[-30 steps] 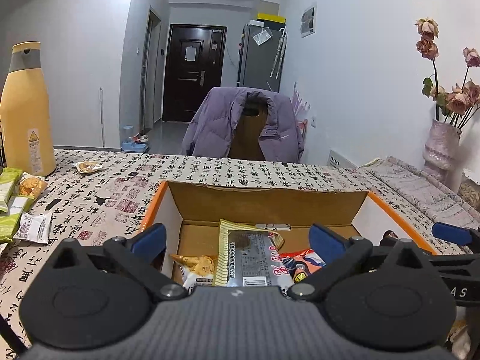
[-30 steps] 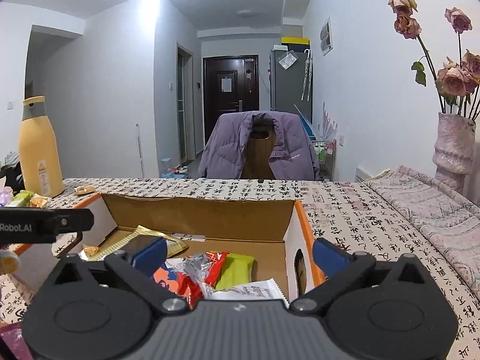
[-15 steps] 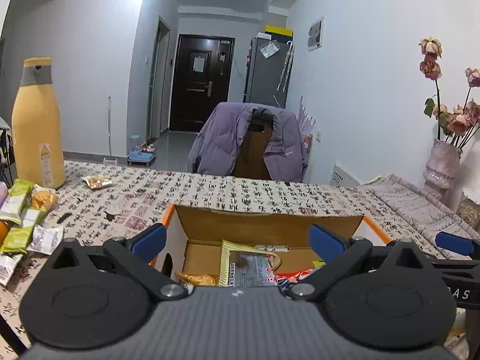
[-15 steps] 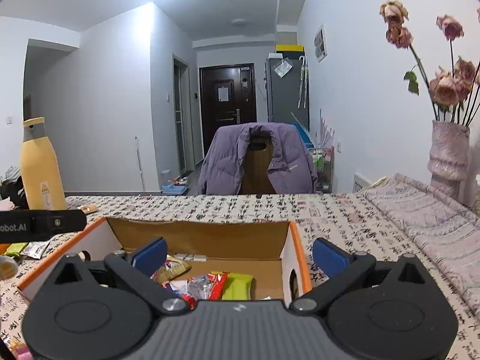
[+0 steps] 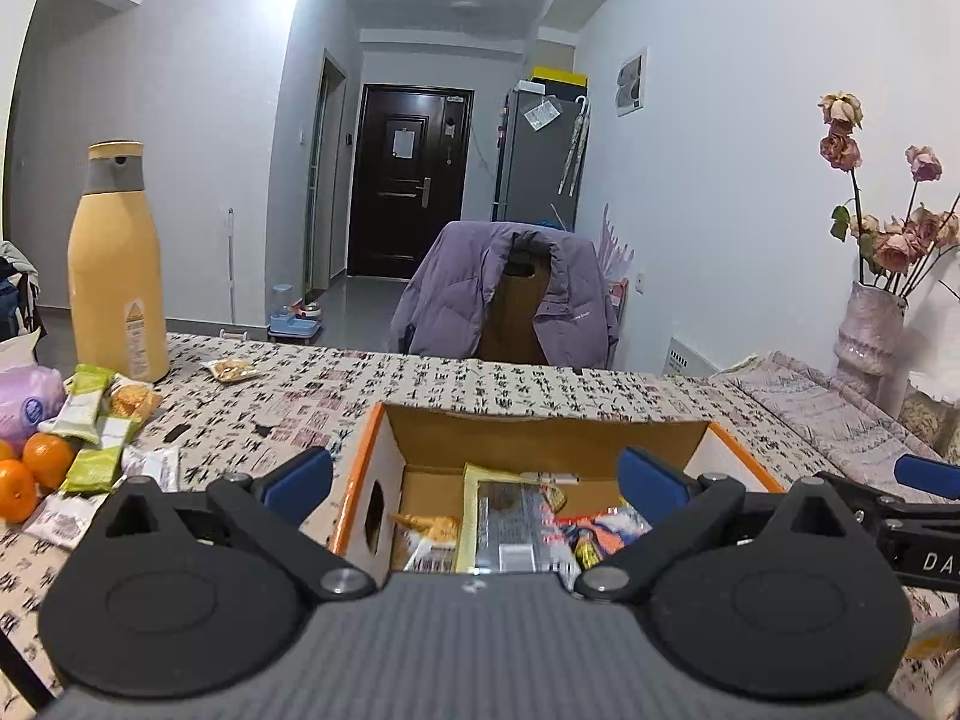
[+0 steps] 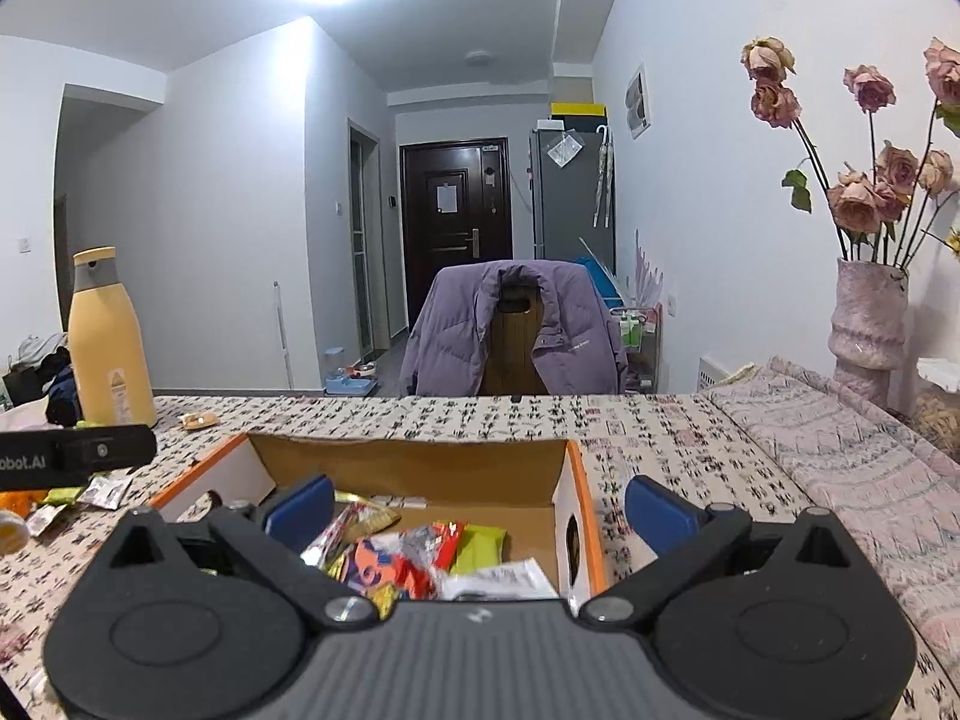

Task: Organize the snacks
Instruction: 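Withdraw both grippers from the box back over the snack heap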

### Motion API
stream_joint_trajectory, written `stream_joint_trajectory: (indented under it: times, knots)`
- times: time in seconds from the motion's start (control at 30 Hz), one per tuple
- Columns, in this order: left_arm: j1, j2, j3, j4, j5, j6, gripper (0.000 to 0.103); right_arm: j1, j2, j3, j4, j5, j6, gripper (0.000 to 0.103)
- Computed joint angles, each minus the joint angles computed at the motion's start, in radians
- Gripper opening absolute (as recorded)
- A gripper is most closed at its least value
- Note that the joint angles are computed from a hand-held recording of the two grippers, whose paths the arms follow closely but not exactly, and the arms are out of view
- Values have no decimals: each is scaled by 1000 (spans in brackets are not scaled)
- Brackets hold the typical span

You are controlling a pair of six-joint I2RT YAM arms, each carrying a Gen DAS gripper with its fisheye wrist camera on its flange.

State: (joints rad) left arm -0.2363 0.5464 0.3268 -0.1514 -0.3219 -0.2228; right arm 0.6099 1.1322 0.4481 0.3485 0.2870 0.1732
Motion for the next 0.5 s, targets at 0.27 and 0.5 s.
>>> stream_joint_trajectory:
  times: [0.27, 0.5]
  knots:
    - [-120, -241, -30, -247, -107, -45, 103, 71, -162, -92, -115, 57, 36, 103]
    - [-259, -415, -59, -459, -220, -128, 103, 142, -282, -159, -224, 111, 73, 103]
